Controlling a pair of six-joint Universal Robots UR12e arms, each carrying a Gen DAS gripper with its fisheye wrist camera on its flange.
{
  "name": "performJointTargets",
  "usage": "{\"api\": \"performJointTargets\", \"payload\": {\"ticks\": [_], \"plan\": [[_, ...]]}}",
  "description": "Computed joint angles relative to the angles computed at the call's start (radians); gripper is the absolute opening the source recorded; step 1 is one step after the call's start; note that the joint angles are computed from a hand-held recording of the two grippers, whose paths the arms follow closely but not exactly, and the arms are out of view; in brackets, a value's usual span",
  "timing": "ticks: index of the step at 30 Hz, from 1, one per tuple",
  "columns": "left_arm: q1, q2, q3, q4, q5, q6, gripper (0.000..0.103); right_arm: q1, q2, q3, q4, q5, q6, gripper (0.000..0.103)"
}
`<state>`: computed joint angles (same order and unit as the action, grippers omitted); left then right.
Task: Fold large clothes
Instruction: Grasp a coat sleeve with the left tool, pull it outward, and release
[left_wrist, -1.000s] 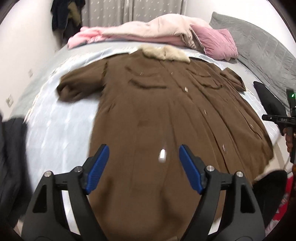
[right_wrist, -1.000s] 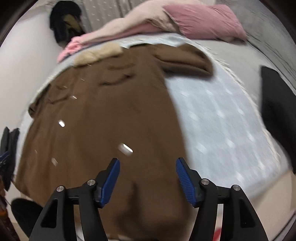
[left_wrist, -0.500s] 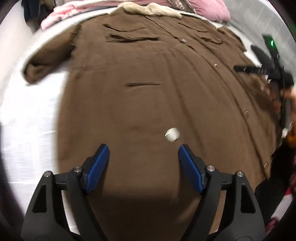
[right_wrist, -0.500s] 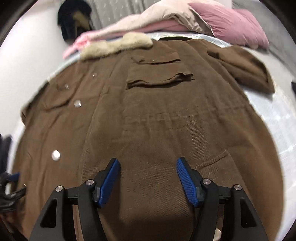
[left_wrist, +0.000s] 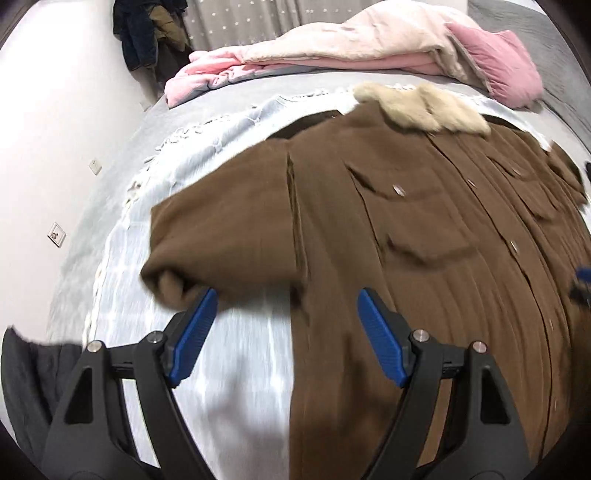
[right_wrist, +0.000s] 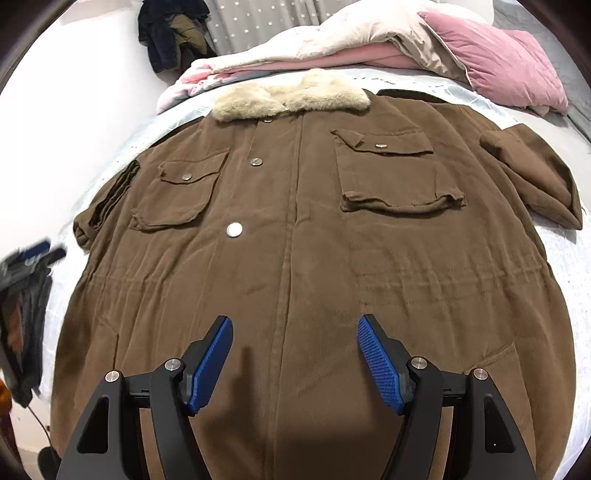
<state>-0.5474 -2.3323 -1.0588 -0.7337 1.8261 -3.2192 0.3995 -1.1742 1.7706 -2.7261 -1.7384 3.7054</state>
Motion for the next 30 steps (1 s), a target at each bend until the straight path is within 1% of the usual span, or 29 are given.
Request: {"api": "performJointTargets", "payload": {"ticks": [4, 6, 7, 8, 9, 10, 11, 12, 14, 17, 20, 21, 23, 24, 26, 27, 29, 30], "plan": [[-0.003, -0.099, 0.15, -0.092, 0.062, -0.011, 0.079, 0.003, 0.012, -0.023, 0.04, -0.051, 0.017, 0.071], [-0.001, -0.144, 0.219, -0.145, 0.085, -0.023, 0.078, 0.004, 0.014, -0.029, 0.057, -0.056, 0.015, 0.071], [0.002, -0.162, 0.247, -0.165, 0.089, -0.035, 0.069, 0.003, 0.017, -0.034, 0.061, -0.047, 0.007, 0.071], [0.007, -0.171, 0.26, -0.174, 0.089, -0.049, 0.047, 0.003, 0.019, -0.035, 0.06, -0.041, 0.002, 0.071], [0.011, -0.171, 0.262, -0.177, 0.074, -0.058, 0.035, 0.003, 0.019, -0.036, 0.062, -0.039, -0.003, 0.071], [0.022, -0.157, 0.243, -0.166, 0.018, -0.077, 0.013, 0.003, 0.02, -0.038, 0.065, -0.041, -0.008, 0.071], [0.031, -0.144, 0.23, -0.16, -0.014, -0.105, 0.01, 0.004, 0.019, -0.038, 0.068, -0.045, -0.009, 0.071], [0.037, -0.124, 0.208, -0.139, -0.019, -0.131, 0.01, 0.004, 0.018, -0.037, 0.069, -0.052, -0.007, 0.071], [0.045, -0.088, 0.161, -0.084, -0.016, -0.133, 0.009, 0.004, 0.016, -0.035, 0.069, -0.062, 0.004, 0.071], [0.06, -0.019, 0.077, 0.006, 0.041, -0.118, 0.008, 0.001, 0.014, -0.032, 0.067, -0.059, 0.022, 0.071], [0.091, 0.054, -0.008, 0.084, 0.115, -0.146, 0.008, 0.0, 0.012, -0.029, 0.061, -0.044, 0.027, 0.071], [0.1, 0.065, -0.017, 0.091, 0.138, -0.158, 0.008, 0.001, 0.011, -0.027, 0.058, -0.039, 0.026, 0.071], [0.126, 0.106, -0.068, 0.097, 0.19, -0.21, 0.008, 0.003, 0.01, -0.025, 0.048, -0.036, 0.025, 0.071], [0.134, 0.12, -0.088, 0.1, 0.203, -0.23, 0.008, 0.004, 0.009, -0.024, 0.045, -0.04, 0.026, 0.071], [0.154, 0.146, -0.138, 0.102, 0.261, -0.265, 0.008, 0.006, 0.008, -0.022, 0.041, -0.049, 0.029, 0.071], [0.165, 0.159, -0.17, 0.088, 0.301, -0.293, 0.008, 0.006, 0.008, -0.021, 0.038, -0.053, 0.032, 0.071], [0.18, 0.166, -0.196, 0.022, 0.348, -0.356, 0.007, 0.006, 0.007, -0.019, 0.033, -0.058, 0.04, 0.071], [0.185, 0.16, -0.2, -0.056, 0.413, -0.403, 0.0, 0.006, 0.007, -0.019, 0.032, -0.059, 0.043, 0.071]]}}
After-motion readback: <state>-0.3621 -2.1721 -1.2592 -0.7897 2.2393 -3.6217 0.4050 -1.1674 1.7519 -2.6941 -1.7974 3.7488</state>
